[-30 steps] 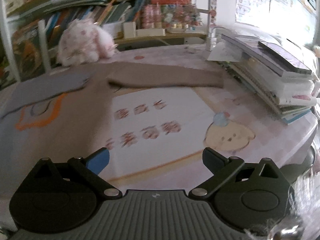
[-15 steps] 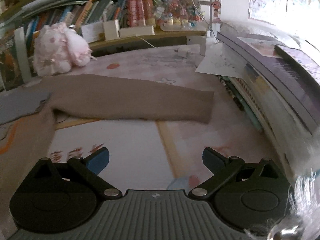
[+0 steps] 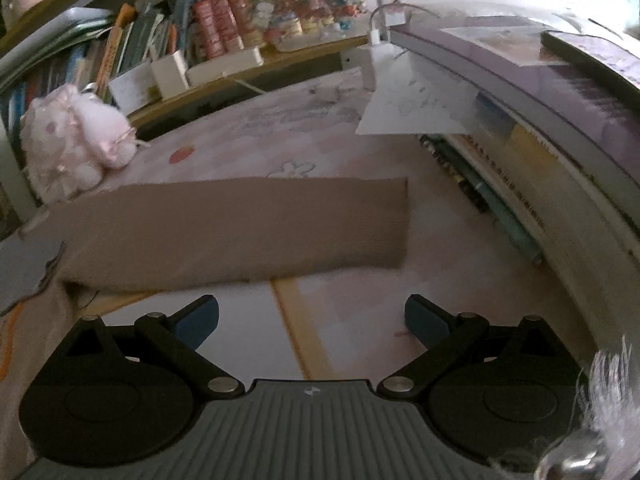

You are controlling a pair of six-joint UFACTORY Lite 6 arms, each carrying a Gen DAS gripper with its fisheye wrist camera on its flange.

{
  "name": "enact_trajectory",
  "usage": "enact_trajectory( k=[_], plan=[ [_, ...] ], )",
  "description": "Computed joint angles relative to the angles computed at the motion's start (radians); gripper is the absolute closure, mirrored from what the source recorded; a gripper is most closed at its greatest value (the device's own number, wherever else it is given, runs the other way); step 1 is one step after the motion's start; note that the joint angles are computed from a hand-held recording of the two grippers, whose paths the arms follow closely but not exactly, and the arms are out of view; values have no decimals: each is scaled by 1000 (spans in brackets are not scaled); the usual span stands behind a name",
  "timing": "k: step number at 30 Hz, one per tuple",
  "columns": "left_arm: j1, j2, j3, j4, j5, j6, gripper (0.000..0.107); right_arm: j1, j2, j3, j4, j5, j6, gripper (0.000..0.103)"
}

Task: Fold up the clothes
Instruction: 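Move the right gripper along the beige sleeve to its cuff, then grasp the beige sleeve cuff with the right gripper and fold it across the body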

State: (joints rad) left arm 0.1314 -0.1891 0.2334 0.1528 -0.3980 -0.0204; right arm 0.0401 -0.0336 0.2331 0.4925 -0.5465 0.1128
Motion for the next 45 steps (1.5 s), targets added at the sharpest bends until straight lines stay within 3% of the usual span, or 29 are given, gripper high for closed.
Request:
enact_trajectory(
  k=[5, 7, 10, 19, 27, 30, 33, 35, 38, 42, 45],
  plan=[
    [-41, -38, -15, -92, 39, 117, 7, -20, 85, 38, 12, -90, 19, 15],
    [-49, -57, -26, -106, 47, 143, 7, -28, 113, 57, 31, -116, 28, 32],
    [-61, -69, -31, -124, 57, 166, 7, -74, 136, 68, -29, -146, 107, 45],
    [-95, -38, -7, -186, 67, 216, 7, -281, 206, 98, -506, -237, 481, 50],
    [-165, -16, 10, -277, 60, 298, 7, -329, 253, 135, -906, -294, 763, 50],
    [-175, -19, 8, -307, 59, 322, 7, -300, 252, 134, -903, -297, 752, 51],
    [-164, -28, 4, -311, 62, 325, 7, -255, 219, 118, -693, -248, 640, 62],
    [-147, -30, 4, -293, 65, 308, 7, -260, 199, 109, -578, -225, 581, 64],
    [-121, -10, 17, -263, 66, 270, 7, -316, 190, 115, -598, -200, 587, 65],
    [-95, 26, 37, -208, 62, 208, 7, -306, 178, 137, -573, -127, 555, 95],
    [-83, 35, 39, -158, 54, 177, 7, -295, 141, 144, -590, -90, 551, 98]
  ],
)
